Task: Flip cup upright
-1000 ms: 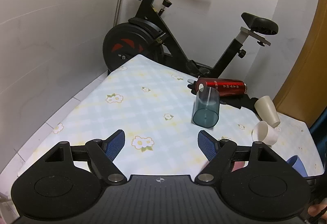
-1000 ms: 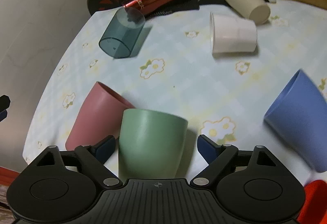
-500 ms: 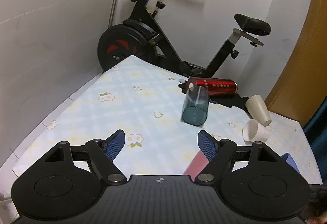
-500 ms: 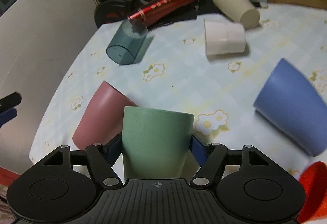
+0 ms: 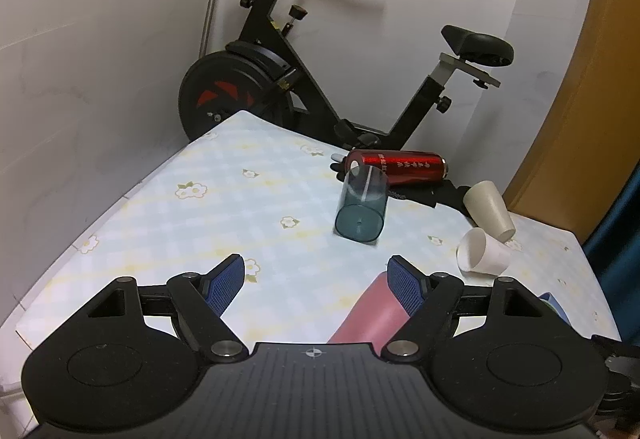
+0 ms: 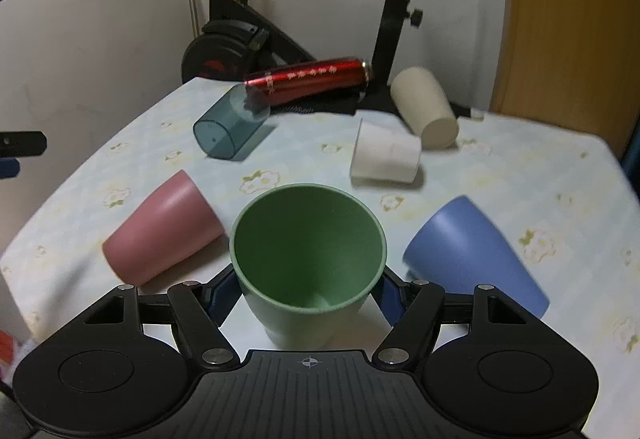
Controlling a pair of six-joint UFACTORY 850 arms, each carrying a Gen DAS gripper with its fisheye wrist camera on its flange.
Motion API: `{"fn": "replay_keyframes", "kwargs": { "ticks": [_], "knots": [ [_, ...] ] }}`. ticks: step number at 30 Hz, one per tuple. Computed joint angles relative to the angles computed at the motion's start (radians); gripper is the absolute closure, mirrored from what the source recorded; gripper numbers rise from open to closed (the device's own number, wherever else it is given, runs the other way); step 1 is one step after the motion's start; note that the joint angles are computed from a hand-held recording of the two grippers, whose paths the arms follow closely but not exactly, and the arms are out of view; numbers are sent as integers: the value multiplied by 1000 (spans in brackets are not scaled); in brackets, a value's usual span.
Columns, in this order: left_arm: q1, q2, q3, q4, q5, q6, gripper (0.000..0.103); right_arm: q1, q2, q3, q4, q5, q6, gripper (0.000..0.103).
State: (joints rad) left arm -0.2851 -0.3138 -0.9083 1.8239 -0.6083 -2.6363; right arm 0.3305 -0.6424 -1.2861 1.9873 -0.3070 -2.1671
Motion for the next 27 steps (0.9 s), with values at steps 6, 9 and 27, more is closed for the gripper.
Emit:
{"fn": "replay_keyframes", "kwargs": {
  "ticks": [6,9,27],
  "knots": [
    [-2,4,0,-3,-3,14,22,14,-1,20,207,16,-261,37],
    [-2,7,2,1,-3,12,22,22,3,25,252,31,-321,37],
    [-7,13,8,-2,-10,15,22,34,20,32,242,92,-304,37]
  ]
}}
